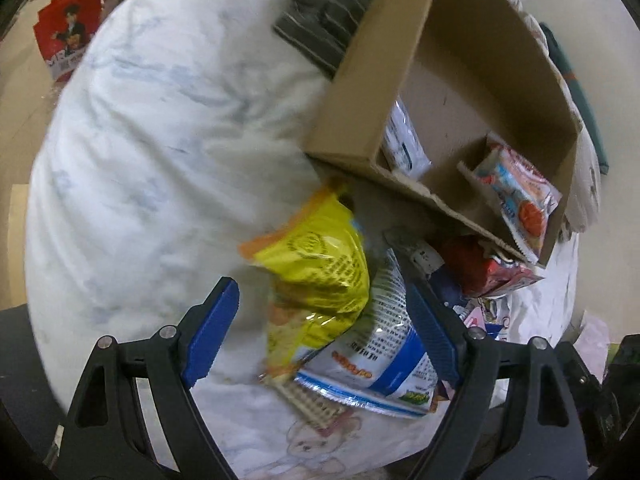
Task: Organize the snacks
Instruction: 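Lower the left tool onto the yellow chip bag and grasp it, then grasp the pink crab-stick pack with the right tool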
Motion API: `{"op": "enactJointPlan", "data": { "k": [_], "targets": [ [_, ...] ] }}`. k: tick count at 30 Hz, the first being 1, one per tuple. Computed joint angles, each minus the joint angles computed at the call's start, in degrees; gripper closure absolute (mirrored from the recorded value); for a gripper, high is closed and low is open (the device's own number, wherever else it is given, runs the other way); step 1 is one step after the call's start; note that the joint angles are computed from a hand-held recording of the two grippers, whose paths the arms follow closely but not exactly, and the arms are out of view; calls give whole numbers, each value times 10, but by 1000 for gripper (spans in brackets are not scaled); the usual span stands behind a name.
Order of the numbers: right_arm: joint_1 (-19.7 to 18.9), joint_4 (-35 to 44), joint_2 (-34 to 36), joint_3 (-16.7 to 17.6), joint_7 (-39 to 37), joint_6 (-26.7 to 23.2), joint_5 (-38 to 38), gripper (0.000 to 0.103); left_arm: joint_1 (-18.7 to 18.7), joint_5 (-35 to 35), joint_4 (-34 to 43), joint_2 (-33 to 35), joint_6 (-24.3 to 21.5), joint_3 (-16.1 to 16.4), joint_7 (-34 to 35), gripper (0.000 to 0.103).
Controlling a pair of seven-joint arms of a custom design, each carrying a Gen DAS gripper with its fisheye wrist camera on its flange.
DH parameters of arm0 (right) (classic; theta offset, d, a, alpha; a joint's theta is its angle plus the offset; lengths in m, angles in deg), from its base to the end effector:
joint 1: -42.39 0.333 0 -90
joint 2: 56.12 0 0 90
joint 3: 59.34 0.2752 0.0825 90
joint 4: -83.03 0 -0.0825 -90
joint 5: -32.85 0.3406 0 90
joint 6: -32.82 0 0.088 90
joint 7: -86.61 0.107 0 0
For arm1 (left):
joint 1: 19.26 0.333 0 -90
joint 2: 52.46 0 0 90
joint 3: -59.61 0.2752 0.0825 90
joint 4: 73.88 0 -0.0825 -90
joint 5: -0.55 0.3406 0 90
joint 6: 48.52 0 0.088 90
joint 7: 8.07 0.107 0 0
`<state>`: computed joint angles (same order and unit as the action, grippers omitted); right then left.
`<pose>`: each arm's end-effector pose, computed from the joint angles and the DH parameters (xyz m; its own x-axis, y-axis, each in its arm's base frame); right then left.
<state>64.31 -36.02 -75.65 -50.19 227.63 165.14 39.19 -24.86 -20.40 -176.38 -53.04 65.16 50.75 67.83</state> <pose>0.3950 0.2522 0.6005 -0.2727 -0.8488 -0.4529 -0.8527 0.4313 -0.2947 0.5161 -0.1565 0.5365 0.0815 -0.9209 0.3812 -0.9884 -0.1238 -0.0877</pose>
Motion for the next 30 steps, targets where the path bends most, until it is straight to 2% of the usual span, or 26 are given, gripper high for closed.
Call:
{"op": "enactJointPlan", "data": {
  "k": [2, 4, 6, 8, 10, 14, 21, 30],
  "targets": [
    [2, -2, 1, -4, -6, -3, 8, 23, -3, 4, -5, 3, 10, -3, -2, 27],
    [7, 4, 11, -9, -19, -13, 22, 23, -3, -2, -1, 8, 6, -3, 3, 43],
    [12, 15, 24, -10, -36, -28, 31, 23, -3, -2, -2, 8, 5, -3, 4, 53],
    [17, 39, 44, -8, -59, -51, 31, 23, -4, 1, -4, 6, 7, -4, 9, 56],
    [24, 79, 76, 0, -91, -90, 13, 23, -6, 7, -5, 1, 6, -5, 16, 64],
    [39, 138, 124, 16, -138, -146, -27, 23, -8, 42, -8, -21, 2, -4, 27, 65],
    [65, 190, 171, 27, -182, -204, -102, 23, -2, 69, -26, -72, -7, 8, 47, 65],
    [80, 214, 196, 23, -223, -222, -116, 23, -1, 89, -34, -88, 17, 8, 44, 65]
  ]
}}
